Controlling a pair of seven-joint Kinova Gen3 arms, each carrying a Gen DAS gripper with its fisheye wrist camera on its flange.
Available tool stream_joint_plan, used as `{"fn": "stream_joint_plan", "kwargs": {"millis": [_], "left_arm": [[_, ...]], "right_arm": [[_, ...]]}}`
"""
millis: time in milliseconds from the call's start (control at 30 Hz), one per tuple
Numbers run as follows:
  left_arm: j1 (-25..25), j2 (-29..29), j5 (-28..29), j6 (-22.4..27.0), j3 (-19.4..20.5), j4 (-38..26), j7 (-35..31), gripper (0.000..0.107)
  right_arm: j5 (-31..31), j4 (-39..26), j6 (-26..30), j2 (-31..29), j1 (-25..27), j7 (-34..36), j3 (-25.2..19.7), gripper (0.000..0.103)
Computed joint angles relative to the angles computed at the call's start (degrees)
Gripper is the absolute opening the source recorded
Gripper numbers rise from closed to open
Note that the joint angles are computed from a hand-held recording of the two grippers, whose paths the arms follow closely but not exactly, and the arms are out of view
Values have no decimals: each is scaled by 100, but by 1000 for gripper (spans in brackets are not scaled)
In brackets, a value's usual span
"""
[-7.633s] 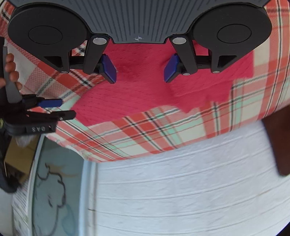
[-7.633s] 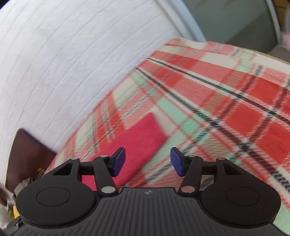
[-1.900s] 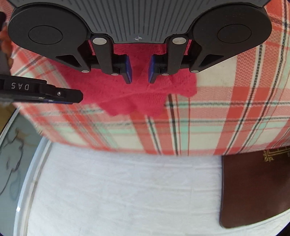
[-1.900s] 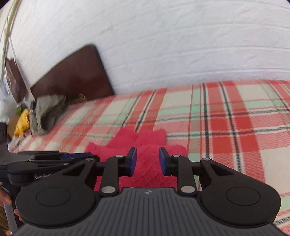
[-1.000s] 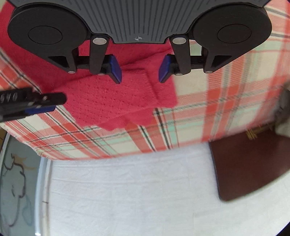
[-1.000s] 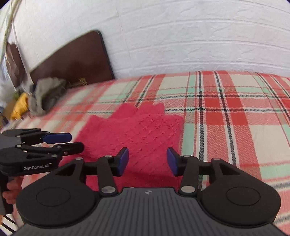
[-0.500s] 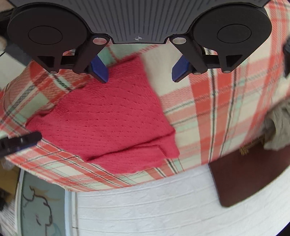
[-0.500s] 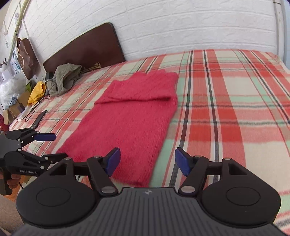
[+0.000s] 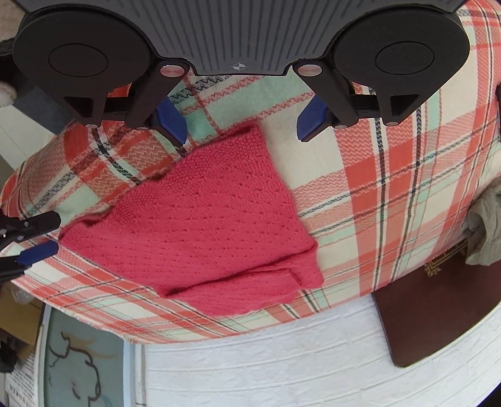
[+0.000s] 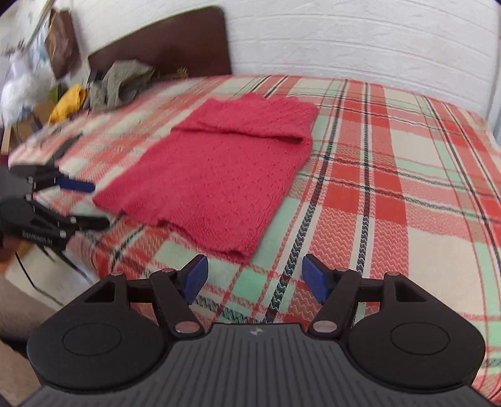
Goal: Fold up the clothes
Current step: 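Release the sweater and move both open grippers back above it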
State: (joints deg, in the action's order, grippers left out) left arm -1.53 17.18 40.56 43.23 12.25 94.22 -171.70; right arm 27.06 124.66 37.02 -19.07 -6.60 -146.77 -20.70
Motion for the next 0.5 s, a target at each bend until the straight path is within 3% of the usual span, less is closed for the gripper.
{"fn": "stream_joint_plan", "kwargs": {"millis": [300,500], "left_arm": [[48,-99,224,-758,226,337,-1114,88],[147,-14,464,-1206,393,405,-1363,88]], "right_arm": [[599,-337,477,505,-464,616,-45,72],[1362,-395,535,793,-718,240,-20,72]]}}
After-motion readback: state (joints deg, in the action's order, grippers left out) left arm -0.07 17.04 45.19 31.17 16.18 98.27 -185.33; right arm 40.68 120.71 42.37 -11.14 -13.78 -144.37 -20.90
